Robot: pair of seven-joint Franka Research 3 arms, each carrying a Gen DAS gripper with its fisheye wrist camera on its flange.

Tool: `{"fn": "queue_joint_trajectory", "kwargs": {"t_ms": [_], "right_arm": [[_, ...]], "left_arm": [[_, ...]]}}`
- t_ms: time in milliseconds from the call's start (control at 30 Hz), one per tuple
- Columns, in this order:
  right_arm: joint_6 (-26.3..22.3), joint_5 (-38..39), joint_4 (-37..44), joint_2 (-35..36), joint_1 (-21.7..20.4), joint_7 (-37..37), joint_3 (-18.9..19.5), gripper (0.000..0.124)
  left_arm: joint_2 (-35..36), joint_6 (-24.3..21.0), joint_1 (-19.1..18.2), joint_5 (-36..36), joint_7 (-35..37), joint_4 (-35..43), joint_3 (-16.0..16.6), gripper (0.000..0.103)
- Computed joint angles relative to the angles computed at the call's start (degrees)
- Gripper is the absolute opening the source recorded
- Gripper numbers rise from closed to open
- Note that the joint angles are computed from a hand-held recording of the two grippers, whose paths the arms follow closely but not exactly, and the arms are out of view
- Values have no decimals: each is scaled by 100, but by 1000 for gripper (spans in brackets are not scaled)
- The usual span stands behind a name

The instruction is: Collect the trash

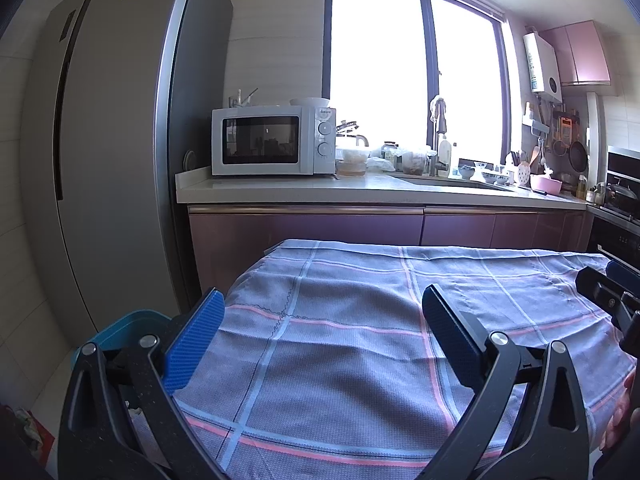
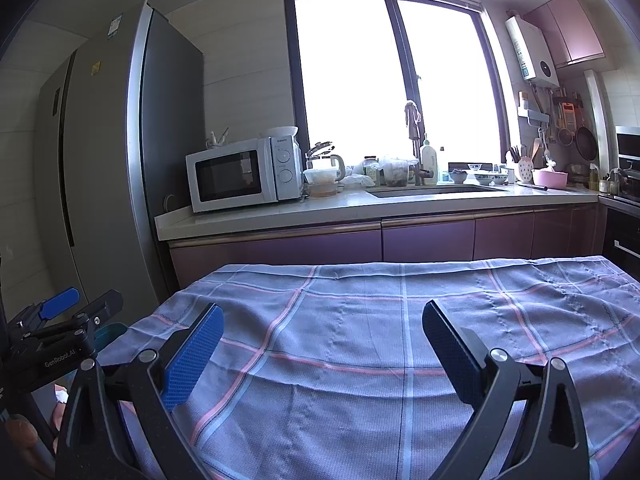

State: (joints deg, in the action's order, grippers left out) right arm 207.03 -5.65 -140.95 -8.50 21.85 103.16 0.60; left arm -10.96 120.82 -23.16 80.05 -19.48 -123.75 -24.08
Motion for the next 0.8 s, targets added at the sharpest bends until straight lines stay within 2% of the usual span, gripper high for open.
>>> {"fn": "queue_joint_trajectory", "kwargs": {"t_ms": [500,600,733,767,800], "right_arm": [[0,-199,-6,30,-42,213,-89,96],[-58,-169,-1,30,-87,172,-88,96],[-709,-996,238,93,54,823,-594,96],[-955,-1092,319,121,174,880,-788,96],[-1279,-1454,450,159,441,1179,-1182,96]], "left_arm": [[174,134,18,-29,169,143,73,97],[260,378,31,-227,401,235,177,97],[582,1101,171,-1036,1203,518,476,97],[703,1249,218,-1346,1509,631,555,97],[814,1402,270,-1619,1792,717,633,97]]}}
